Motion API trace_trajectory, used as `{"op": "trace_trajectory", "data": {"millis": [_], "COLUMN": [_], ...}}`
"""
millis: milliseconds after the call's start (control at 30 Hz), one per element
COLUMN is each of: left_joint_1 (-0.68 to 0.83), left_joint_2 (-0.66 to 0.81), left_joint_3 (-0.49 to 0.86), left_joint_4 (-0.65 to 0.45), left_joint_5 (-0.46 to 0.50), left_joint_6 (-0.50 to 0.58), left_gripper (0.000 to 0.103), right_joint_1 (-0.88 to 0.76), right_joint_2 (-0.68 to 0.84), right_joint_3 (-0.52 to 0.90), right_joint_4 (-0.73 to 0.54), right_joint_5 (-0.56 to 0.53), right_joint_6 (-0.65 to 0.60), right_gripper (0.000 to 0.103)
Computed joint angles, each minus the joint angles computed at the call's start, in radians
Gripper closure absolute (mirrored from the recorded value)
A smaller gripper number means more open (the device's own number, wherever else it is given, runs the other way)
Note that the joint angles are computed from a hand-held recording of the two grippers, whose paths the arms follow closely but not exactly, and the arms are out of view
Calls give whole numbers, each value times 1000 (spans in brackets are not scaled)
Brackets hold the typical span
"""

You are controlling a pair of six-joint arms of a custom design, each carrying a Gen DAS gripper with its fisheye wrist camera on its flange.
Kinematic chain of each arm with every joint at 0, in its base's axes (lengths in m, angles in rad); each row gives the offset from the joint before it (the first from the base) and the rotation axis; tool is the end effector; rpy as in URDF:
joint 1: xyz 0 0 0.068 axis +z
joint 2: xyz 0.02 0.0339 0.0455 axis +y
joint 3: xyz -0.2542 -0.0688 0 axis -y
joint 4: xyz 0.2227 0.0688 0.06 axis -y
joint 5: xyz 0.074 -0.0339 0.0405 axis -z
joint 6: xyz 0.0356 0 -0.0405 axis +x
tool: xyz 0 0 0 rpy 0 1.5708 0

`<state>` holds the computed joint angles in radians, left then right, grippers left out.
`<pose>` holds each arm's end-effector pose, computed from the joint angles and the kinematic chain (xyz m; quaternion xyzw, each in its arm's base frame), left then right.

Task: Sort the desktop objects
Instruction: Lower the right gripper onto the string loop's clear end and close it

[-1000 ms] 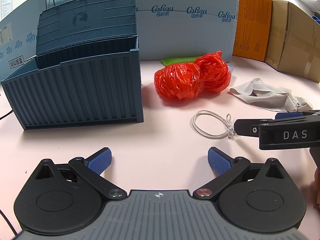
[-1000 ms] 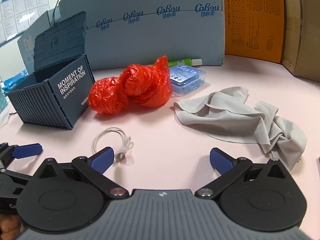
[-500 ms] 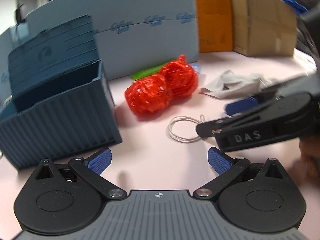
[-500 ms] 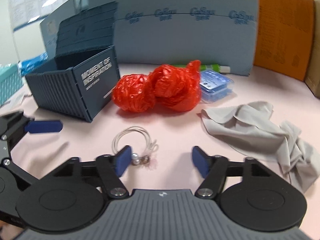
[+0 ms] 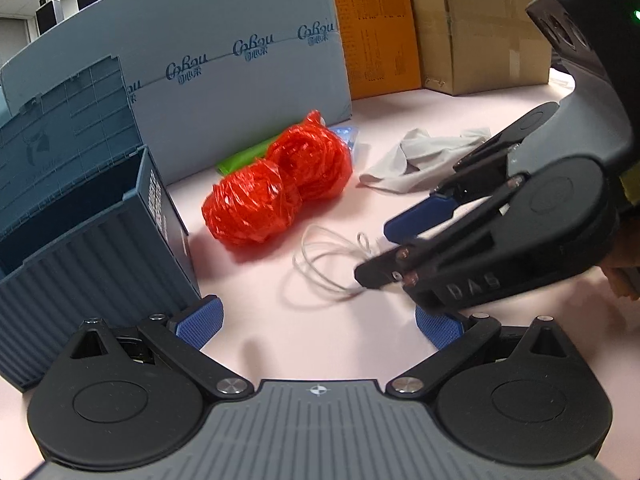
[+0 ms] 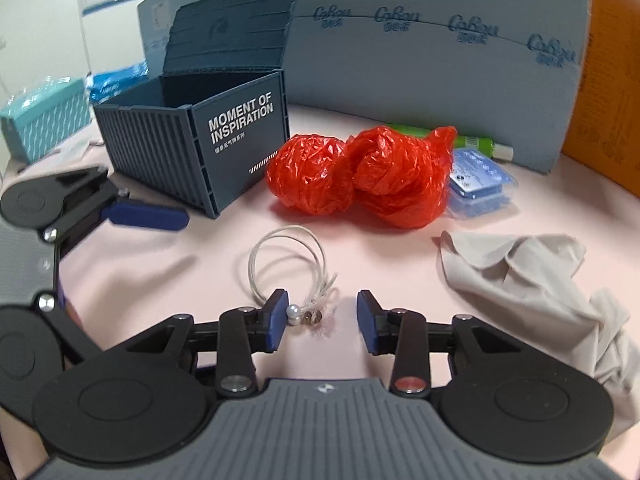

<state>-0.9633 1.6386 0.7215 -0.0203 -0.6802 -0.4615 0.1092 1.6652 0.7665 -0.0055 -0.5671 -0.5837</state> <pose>0.1785 -0.2175 0.1449 0.1218 0.8936 0.0480 0.4294 0.2901 0.0510 0.1479 -0.3942 0.8223 0.1831 0.3674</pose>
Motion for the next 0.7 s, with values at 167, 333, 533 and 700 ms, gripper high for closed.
{"op": "trace_trajectory", "data": {"millis": [167,333,533,700], "left_joint_1": [0,-7,-4,-10], "left_joint_2": [11,10,-11,-31], "left_joint_3": [8,1,-15,-26], "left_joint_4": [6,14,2,-21], "left_joint_5": [9,8,6,-4], "left_joint_6": [30,34,7,-15], "left_gripper": [0,0,0,0], "right_joint_1": [-23,-15,-28,-35], "right_joint_2": [26,35,47,72], "right_joint_3": [-30,-19,-33,-17], "right_joint_4": [88,89,134,144], "right_joint_5": [-26,83,61,25], "right_joint_6": [-11,63,96,55], "right_gripper": [30,0,0,0]}}
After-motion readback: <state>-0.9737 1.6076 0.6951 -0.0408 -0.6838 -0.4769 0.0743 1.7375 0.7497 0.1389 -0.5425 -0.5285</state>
